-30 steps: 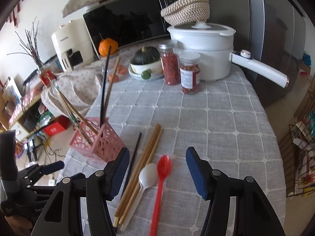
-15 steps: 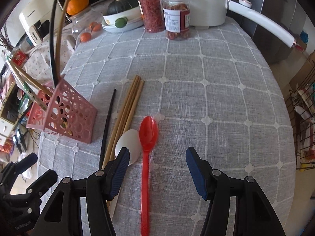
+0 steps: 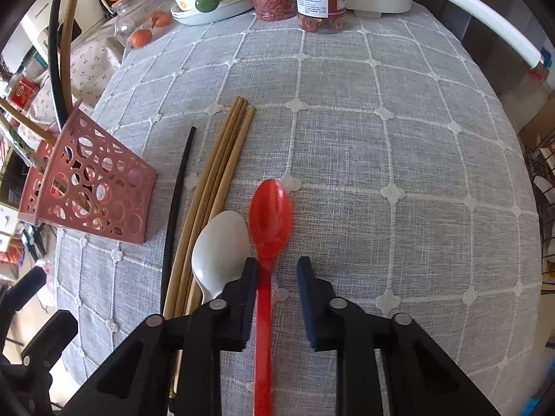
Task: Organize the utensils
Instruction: 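Move the right tool to the red plastic spoon and grasp its handle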
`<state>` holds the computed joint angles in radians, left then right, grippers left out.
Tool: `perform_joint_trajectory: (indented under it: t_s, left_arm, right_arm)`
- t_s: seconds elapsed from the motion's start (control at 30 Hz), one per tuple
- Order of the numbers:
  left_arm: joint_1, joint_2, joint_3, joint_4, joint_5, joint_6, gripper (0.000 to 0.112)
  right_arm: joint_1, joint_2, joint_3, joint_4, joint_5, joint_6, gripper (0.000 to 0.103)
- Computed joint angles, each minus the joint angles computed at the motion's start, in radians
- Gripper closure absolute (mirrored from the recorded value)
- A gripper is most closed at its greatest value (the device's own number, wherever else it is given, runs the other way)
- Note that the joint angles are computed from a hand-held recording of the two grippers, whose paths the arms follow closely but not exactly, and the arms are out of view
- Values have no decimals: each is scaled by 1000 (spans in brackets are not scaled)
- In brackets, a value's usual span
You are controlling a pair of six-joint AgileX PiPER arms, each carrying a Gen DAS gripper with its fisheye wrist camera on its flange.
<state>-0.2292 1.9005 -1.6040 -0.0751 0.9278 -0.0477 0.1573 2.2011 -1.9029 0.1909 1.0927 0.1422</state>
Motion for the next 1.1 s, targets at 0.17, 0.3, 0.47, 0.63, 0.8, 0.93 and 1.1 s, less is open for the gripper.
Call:
perform_joint_trajectory:
  t_s: [0.17,0.3,0.47,0.63,0.8,0.93,1.1]
  left_arm:
    - [-20,-7,1,-21,-7,25,28]
    - [-44,-3,-11,-68,-7,69,33]
    - [-70,46,-75,-133,33,117,62]
    - [-108,139,-194,-143,89,106,79]
    - [-156,220,-295,-87,115,62,83]
    - [-173,273,-351,-39,132,25,83]
    - [-190,312,-389,1,131,4,83]
  right_arm:
    - [-15,-6,1,20,4,-1,95]
    - [-39,-65,68,37,-27,-24,95]
    - [-83,-146,163,66,-51,-61,95]
    - [-142,-203,234,114,-62,-116,95]
    - [-199,-245,284,151,-62,-173,95]
    - [-236,-265,306,171,-55,-204,95]
    - [-257,-266,309,188,-54,-220,95]
